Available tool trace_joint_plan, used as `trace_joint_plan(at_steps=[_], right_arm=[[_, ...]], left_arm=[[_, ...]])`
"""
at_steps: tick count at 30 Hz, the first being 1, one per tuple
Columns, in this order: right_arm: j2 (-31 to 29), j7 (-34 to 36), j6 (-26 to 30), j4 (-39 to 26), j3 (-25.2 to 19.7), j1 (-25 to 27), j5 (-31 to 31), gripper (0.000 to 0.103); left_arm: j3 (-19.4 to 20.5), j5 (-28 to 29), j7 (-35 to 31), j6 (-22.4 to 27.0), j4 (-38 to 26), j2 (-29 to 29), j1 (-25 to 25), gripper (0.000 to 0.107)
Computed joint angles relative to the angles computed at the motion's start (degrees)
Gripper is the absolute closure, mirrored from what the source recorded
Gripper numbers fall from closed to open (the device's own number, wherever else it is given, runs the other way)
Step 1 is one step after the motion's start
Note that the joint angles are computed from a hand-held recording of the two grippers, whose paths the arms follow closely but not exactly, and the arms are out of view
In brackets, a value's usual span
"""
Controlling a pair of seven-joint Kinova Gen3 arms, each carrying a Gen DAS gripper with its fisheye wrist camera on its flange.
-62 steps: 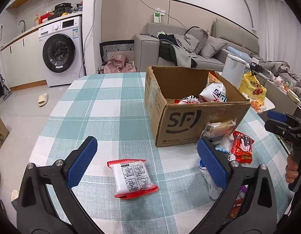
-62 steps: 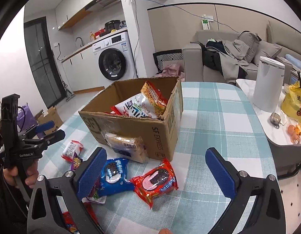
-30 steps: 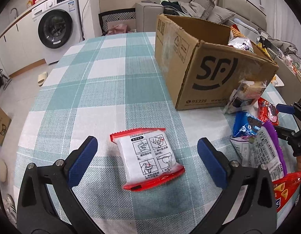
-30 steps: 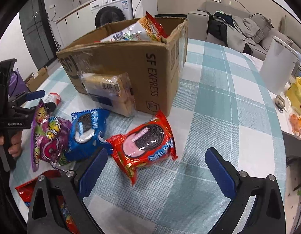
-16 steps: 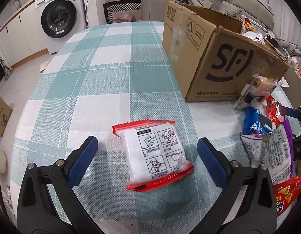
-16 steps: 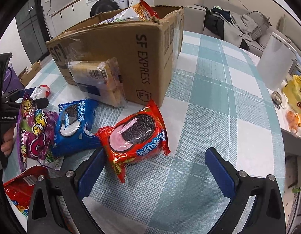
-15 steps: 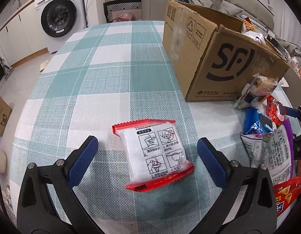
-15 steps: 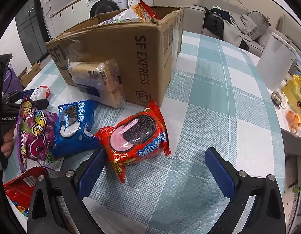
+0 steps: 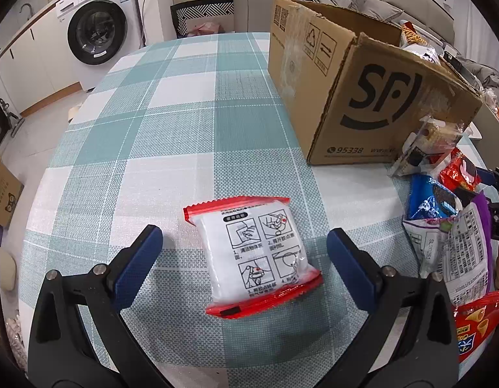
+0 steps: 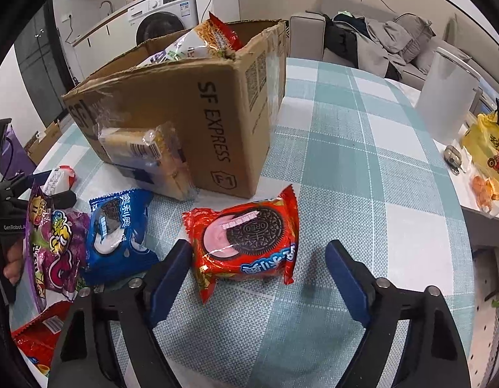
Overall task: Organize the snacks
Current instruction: 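Grasp the white-and-red wafer pack with the left gripper while the right gripper grasps the red Oreo pack, then carry the wafer pack with the left gripper and the Oreo pack with the right gripper over the box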
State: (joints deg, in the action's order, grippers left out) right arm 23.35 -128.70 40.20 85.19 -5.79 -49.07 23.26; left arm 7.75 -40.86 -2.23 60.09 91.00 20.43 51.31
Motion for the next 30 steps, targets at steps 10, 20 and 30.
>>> trace_joint_plan(at_steps=[10, 20, 30], right_arm=[[-1.26, -1.54, -3.23, 2.24, 0.32, 0.43, 0.59, 0.049], [-2.53, -1.36, -5.44, 3.79, -0.01, 1.17, -0.18, 0.052], [-3.27, -1.65, -5.96, 4.11, -0.08, 1.12, 0.21, 0.052]], left_arm=[[0.22, -0.55, -0.01, -0.15, 0.17, -0.17, 0.48, 0.011], [0.87, -0.85, -1.15, -0.84, 0.56, -0.84, 0.81, 0.024], [1.74, -1.16, -4.82, -0.02, -0.89, -0.84, 2.03, 0.063]])
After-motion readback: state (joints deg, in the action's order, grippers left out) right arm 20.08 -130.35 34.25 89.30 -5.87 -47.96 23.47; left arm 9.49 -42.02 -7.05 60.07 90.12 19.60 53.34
